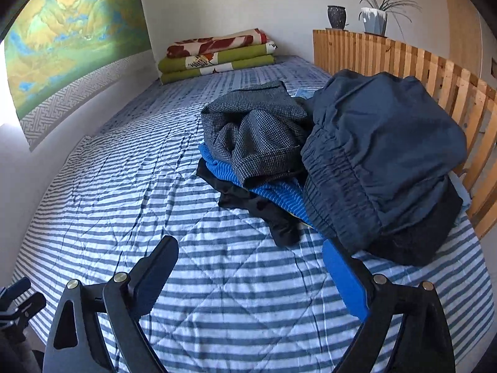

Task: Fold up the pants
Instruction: 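Grasp the grey houndstooth shorts with the right gripper and pull them from the pile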

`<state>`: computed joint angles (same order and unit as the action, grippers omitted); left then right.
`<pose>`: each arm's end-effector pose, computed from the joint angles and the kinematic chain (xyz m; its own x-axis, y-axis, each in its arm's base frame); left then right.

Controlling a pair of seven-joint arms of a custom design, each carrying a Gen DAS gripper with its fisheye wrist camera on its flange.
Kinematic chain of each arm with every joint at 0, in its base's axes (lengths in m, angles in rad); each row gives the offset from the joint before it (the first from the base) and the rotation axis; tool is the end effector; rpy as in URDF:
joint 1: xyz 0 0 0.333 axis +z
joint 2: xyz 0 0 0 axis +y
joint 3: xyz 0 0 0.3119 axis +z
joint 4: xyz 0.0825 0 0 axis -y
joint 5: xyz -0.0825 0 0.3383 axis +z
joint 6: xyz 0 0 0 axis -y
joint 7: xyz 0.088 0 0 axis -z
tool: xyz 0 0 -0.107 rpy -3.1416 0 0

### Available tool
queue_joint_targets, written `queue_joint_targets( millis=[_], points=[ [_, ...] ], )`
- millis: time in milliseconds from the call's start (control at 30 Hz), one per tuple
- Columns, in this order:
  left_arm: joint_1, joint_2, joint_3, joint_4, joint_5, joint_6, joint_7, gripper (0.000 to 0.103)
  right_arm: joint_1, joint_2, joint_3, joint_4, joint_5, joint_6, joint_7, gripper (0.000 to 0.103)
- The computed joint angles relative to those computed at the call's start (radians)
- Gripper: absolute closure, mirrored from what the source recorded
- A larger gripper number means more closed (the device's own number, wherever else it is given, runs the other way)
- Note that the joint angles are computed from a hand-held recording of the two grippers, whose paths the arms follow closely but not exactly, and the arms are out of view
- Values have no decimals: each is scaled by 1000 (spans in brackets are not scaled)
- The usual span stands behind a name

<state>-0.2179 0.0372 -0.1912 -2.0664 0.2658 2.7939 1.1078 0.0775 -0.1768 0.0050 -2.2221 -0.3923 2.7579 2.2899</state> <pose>0.5117 -0.2336 0.5134 -0.1874 -0.9793 0.0763 -0.7588 0.0950 -0.6443 0.4971 0.0572 0.5471 -0.2681 -0.9542 -0.1327 -0.6860 0.2858 -0.6691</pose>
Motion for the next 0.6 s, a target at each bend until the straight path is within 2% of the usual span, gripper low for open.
queue_joint_targets(
  millis=[100,200,267,333,400,467,500,533,567,600],
  points=[
    [-3,44,14,65,82,-34,-24,2,2,100,-5,107,10,-31,-6,13],
    [0,73,22,103,43,-48,17,4,9,202,-15,223,45,-75,-33,13],
    [12,82,16,110,-48,-43,88,7,9,272,-19,304,121,-115,-78,13],
    [5,85,26,111,-50,-39,91,14,8,325,-21,369,162,-150,-103,13],
    [6,85,27,108,-70,-27,116,14,2,376,-22,426,199,-181,-137,18],
    [14,80,22,96,-124,-4,158,15,-1,414,-20,473,222,-223,-174,34],
    [13,78,24,93,-136,1,159,15,0,435,-20,503,225,-258,-191,53],
    [16,79,27,95,-151,0,165,20,5,450,-21,525,219,-285,-202,66],
    [17,79,32,96,-154,-5,158,23,7,458,-22,535,216,-296,-215,71],
    [16,81,41,102,-143,-19,140,33,10,461,-22,538,209,-298,-229,79]
  ],
)
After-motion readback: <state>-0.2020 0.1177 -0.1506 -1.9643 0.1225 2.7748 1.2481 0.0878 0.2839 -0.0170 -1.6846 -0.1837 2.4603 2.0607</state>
